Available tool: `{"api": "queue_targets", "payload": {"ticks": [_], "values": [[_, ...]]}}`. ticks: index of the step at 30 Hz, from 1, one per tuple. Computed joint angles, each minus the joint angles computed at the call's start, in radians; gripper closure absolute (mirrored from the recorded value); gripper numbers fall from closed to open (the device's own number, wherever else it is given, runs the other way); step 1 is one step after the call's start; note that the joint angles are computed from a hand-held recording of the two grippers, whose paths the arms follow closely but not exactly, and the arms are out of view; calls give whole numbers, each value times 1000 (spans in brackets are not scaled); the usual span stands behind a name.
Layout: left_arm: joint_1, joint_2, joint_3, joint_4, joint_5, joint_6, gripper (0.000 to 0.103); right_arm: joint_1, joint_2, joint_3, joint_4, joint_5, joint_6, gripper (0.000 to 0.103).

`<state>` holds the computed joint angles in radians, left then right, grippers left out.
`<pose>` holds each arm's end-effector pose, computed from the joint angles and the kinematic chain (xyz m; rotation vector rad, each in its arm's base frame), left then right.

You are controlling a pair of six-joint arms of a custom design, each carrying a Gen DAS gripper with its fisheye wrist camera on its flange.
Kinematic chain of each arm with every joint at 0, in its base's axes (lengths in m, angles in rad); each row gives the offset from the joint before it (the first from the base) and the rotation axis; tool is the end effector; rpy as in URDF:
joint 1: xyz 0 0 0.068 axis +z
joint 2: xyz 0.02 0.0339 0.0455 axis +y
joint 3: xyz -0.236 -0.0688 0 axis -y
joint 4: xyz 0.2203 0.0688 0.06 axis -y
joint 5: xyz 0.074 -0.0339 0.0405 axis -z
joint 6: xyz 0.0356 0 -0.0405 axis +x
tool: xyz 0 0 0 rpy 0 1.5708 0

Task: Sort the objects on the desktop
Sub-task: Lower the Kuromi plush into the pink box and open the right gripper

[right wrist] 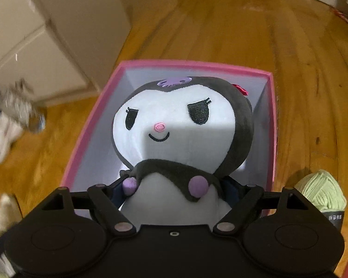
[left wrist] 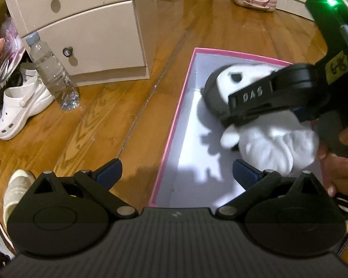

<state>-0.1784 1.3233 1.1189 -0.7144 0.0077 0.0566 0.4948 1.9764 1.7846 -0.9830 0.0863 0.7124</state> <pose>0.2525 -0.0458 0.2692 0.2952 2.4730 -0.0608 0.3386 0.1792 0.2463 0.3234 2.7404 0.2161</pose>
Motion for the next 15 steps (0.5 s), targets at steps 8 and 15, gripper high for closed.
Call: {"api": "queue_targets", "payload": {"ticks": [8,15], "values": [[22,-51,-1,-14,73,-24,0,-17,-84,-128,91,-102,25,17],[-66,-39,-16,56,-34,6,0,-44,-183,-258,213,-174,84,16]]}}
